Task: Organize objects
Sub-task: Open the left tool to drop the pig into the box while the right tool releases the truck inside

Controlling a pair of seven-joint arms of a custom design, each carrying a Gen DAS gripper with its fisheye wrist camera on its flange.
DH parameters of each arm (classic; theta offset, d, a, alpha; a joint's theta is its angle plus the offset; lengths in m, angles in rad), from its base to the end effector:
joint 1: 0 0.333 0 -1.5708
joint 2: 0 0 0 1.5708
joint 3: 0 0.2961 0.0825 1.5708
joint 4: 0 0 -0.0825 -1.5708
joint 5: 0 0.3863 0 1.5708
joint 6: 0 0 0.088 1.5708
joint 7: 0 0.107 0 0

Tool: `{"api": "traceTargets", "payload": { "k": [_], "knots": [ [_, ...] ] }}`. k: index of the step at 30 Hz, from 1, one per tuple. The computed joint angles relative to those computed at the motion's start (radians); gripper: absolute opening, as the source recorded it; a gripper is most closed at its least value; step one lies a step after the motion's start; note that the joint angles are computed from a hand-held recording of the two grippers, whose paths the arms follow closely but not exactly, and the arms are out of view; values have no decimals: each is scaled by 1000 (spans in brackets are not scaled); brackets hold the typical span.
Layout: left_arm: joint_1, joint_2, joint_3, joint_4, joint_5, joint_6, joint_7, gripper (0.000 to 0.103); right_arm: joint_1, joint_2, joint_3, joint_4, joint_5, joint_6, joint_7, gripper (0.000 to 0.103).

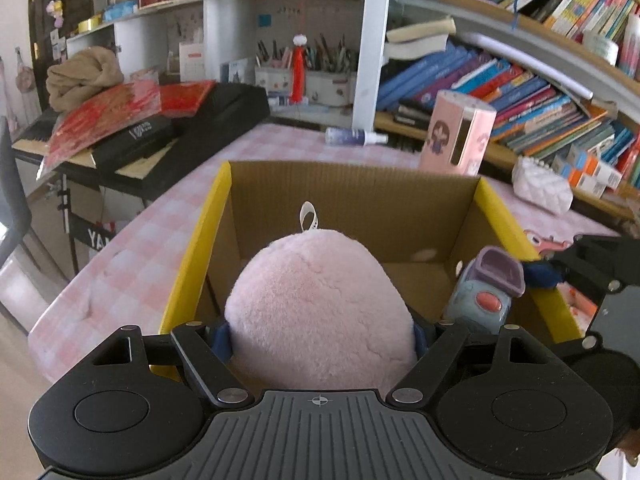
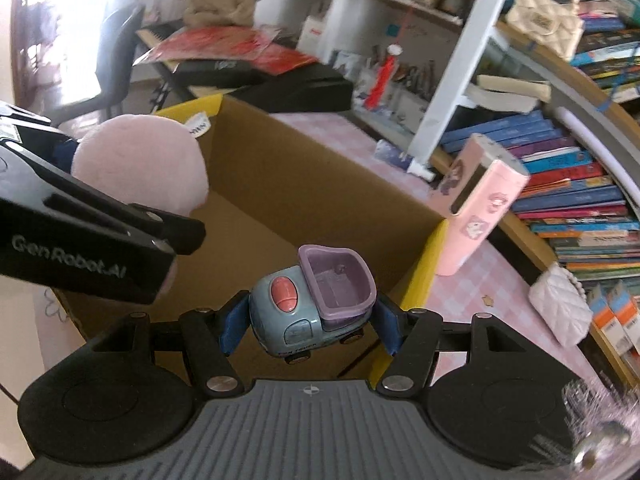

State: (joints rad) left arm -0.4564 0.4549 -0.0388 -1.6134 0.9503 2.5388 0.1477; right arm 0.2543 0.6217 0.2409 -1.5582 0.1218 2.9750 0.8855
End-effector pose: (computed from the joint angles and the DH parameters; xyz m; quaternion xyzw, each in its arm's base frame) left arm 0.6199 -0.3414 0.3914 -0.7281 0.5613 -0.2638 0.2919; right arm 0.6725 0.3111 0.3685 -0.8748 0.2732 -0.2448 0.3165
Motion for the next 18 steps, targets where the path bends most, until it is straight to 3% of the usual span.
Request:
{"api": "traceTargets", "payload": {
  "k": [12,18],
  "knots": [
    [-15,32,3,41,-7,-50,59,83,13,50,-8,116,17,-164,-61,62],
    [-16,28,8,33,4,-40,50,84,19,46,-16,112,42,-168,-83,62]
  ]
}}
